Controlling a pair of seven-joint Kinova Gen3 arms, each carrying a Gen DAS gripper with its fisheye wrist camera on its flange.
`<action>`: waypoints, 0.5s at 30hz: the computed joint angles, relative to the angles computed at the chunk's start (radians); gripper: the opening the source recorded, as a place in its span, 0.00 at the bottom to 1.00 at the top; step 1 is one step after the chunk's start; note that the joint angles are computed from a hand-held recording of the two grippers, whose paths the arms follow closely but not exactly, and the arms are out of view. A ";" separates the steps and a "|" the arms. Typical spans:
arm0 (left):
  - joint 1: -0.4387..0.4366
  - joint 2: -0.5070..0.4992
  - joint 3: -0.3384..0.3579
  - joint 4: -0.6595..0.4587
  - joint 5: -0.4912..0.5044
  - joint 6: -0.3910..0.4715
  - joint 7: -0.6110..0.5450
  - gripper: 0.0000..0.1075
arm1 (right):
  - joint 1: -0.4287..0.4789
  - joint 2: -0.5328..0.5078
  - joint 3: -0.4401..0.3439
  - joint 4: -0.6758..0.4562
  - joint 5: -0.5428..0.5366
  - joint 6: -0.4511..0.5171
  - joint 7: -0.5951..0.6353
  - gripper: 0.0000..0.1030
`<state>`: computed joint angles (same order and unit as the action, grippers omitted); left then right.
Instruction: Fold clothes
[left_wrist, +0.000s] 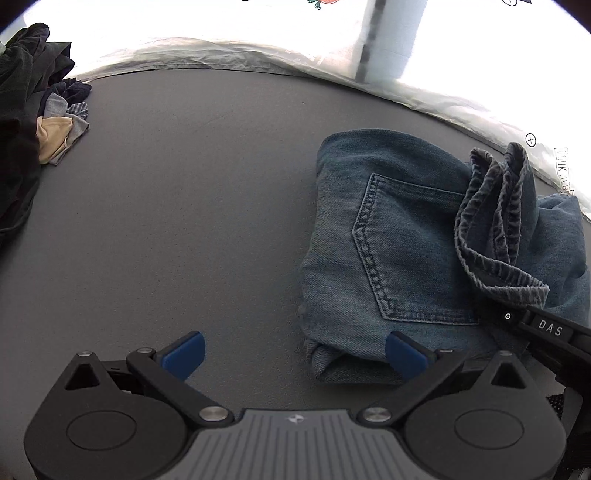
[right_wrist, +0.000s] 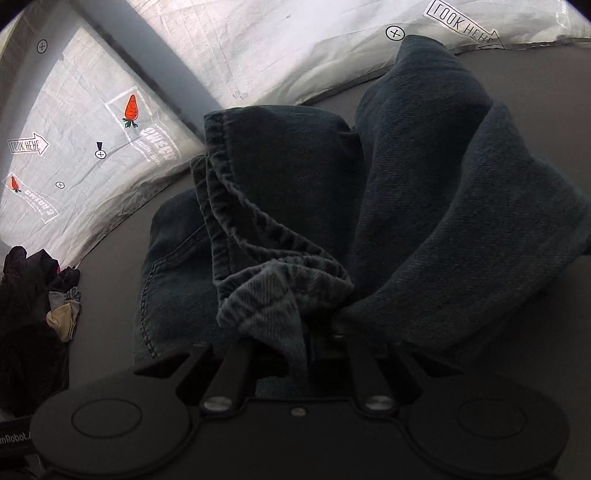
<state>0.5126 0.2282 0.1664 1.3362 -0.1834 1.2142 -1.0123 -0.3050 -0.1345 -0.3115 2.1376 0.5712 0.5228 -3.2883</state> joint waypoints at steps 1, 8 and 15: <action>-0.008 0.000 0.000 0.005 0.010 0.002 -0.011 0.95 | 0.000 -0.003 0.000 0.000 -0.006 0.003 -0.005 0.10; -0.004 0.024 0.004 0.008 0.033 0.011 -0.047 0.95 | -0.022 -0.001 -0.003 -0.028 -0.032 0.060 0.045 0.10; -0.023 -0.018 -0.012 0.059 0.051 -0.029 0.016 0.95 | -0.069 -0.011 -0.052 -0.109 0.109 0.139 0.139 0.10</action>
<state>0.4899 0.2106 0.1540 1.3951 -0.1325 1.1848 -0.9958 -0.3735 -0.1454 -0.3638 2.0284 0.6803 0.6621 -3.1495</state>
